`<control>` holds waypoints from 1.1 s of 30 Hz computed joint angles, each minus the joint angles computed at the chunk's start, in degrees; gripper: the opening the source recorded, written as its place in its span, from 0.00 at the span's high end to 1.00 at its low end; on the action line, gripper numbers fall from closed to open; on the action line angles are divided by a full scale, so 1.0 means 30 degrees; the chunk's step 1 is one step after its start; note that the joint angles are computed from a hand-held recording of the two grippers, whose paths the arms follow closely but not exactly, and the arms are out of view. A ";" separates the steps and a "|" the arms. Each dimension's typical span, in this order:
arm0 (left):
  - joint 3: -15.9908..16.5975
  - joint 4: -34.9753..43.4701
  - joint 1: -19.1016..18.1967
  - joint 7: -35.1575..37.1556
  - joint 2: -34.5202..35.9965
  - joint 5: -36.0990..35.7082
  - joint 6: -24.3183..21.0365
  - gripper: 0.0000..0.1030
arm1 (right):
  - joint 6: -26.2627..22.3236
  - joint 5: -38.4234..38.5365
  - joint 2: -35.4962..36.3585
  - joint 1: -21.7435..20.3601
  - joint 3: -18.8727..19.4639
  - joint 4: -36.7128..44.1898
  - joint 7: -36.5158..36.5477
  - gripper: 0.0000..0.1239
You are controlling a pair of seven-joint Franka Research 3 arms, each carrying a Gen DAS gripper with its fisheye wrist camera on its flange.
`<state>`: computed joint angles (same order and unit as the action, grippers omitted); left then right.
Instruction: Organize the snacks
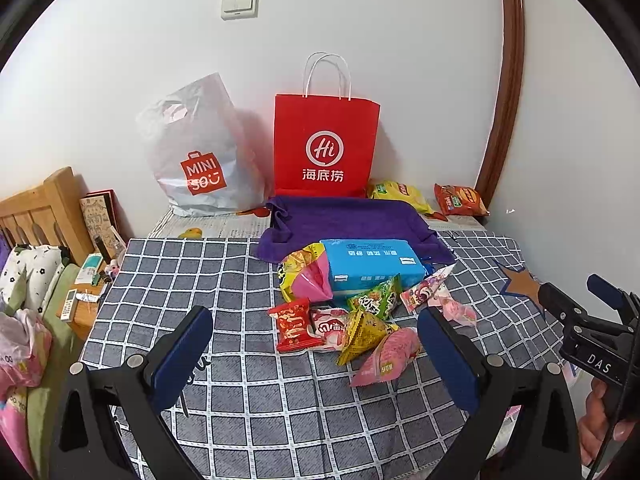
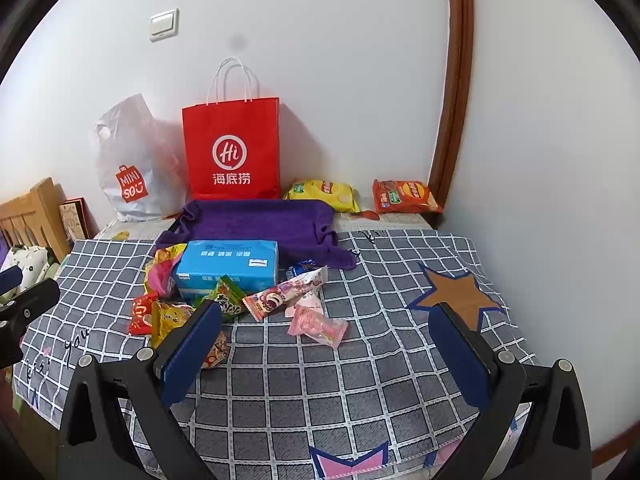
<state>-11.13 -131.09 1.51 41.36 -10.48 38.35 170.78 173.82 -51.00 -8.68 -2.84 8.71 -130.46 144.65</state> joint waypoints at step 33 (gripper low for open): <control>0.0020 -0.0167 0.0142 0.0073 -0.0120 -0.0148 0.0373 0.01 | 0.0028 -0.0863 -0.0221 -0.0146 0.0181 -0.0064 0.0665 0.17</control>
